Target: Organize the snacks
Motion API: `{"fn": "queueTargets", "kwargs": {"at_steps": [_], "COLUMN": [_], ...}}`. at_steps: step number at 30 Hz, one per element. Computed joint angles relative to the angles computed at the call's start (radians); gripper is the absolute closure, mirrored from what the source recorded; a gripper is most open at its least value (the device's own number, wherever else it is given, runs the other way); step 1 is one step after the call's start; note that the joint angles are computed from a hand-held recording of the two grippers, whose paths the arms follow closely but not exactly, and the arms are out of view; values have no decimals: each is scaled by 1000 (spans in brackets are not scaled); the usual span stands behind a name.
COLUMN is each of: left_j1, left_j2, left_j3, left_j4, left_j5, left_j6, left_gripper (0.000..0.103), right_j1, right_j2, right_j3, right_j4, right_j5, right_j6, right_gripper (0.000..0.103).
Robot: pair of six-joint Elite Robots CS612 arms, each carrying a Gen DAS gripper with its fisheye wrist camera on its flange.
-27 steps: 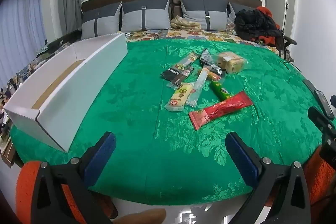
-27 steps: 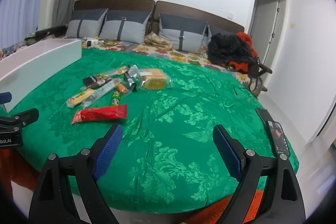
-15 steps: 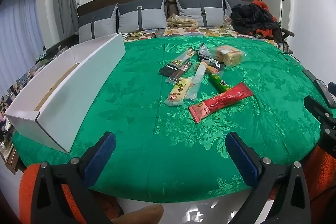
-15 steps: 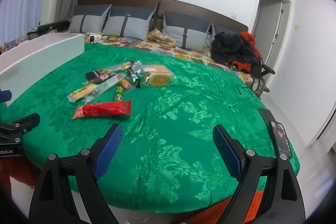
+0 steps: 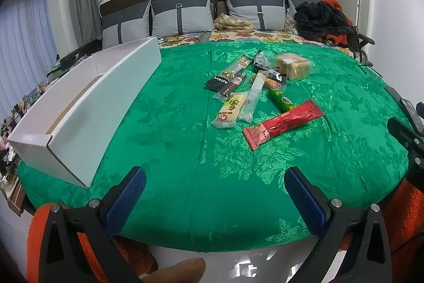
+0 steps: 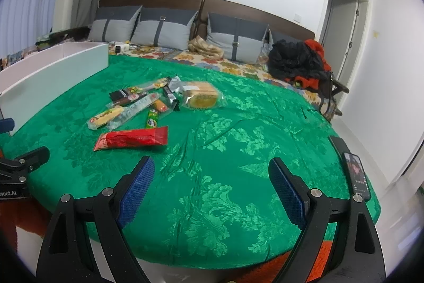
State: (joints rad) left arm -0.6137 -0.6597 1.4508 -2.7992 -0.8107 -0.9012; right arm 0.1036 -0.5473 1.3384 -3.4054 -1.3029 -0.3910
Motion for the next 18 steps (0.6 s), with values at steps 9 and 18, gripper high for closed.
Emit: {"fn": "queueTargets", "kwargs": {"at_steps": [9,18], "left_j1": [3,6], "left_j2": [3,-1], "left_j3": [-7,-3], "left_j4": [15,13], "left_j5": [-14,-25], "left_j6": [-3,-14], "left_gripper": [0,0], "right_j1": [1,2], "right_j2": [3,7], "right_j3": [-10,-14], "right_j4": [28,38], "right_j5": [1,2], "right_j6": [0,-12], "right_gripper": [13,13]}}
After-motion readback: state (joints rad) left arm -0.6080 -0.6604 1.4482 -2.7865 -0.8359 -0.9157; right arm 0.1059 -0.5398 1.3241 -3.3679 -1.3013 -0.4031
